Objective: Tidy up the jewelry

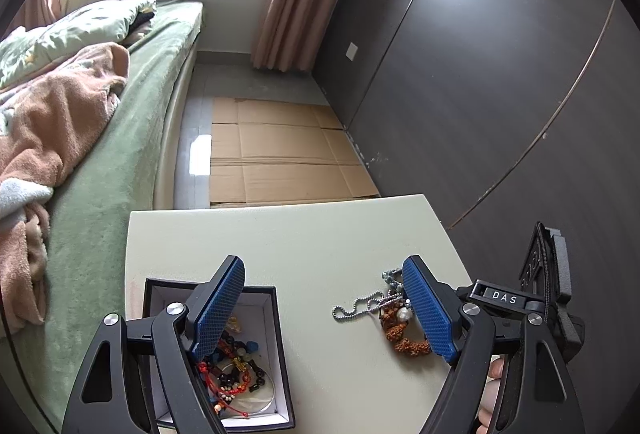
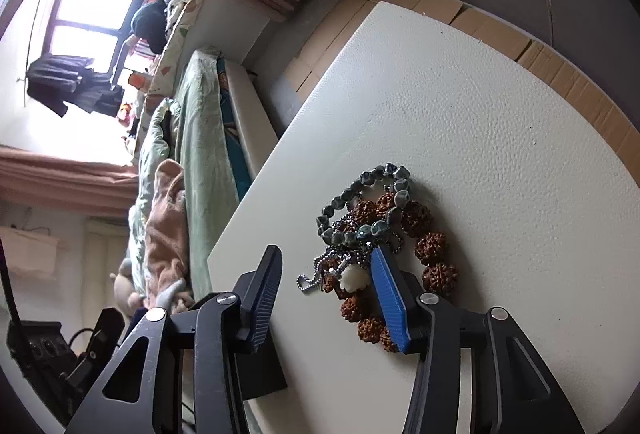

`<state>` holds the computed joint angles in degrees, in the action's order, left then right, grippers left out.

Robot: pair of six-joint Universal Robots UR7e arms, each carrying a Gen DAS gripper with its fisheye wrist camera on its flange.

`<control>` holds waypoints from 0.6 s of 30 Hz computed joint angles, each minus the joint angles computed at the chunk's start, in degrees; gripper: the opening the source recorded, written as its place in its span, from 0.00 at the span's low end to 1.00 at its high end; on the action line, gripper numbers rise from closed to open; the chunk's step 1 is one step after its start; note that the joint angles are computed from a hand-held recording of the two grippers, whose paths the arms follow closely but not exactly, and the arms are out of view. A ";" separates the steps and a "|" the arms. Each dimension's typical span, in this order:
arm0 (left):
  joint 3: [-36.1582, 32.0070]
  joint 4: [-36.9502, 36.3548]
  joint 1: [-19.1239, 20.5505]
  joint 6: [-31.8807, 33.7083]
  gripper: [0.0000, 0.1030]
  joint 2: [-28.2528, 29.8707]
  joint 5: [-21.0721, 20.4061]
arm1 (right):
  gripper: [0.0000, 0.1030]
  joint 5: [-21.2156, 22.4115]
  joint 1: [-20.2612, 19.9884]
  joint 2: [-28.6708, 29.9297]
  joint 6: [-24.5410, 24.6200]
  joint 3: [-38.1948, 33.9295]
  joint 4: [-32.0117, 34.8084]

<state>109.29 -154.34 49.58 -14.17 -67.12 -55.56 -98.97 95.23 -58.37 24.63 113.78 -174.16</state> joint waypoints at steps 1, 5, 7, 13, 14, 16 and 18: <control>-0.17 -0.02 0.13 -0.02 0.79 0.09 -0.06 | 0.41 0.66 -0.40 0.10 1.04 0.18 -0.46; -0.70 -0.06 0.63 -0.08 0.79 0.30 -0.67 | 0.40 2.87 -1.54 0.50 4.67 1.10 -3.19; -0.83 -0.04 0.78 -0.04 0.79 0.32 -0.81 | 0.40 3.41 -1.97 0.68 6.36 1.55 -4.73; -1.09 -0.14 1.08 -0.03 0.79 0.39 -0.90 | 0.26 3.59 -2.81 1.52 10.19 1.91 -7.43; -1.16 -0.13 1.13 0.00 0.79 0.41 -0.92 | 0.24 3.59 -2.83 1.66 10.48 1.76 -7.35; -1.27 -0.08 1.22 0.07 0.79 0.48 -1.07 | 0.23 3.47 -2.81 1.88 10.92 1.65 -7.63; -1.35 0.03 1.18 0.12 0.79 0.60 -1.18 | 0.21 3.47 -2.89 2.03 11.50 1.71 -7.99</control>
<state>107.95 -154.31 50.76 -14.05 -66.51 -56.74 -95.50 92.34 -56.34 36.13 115.49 -182.16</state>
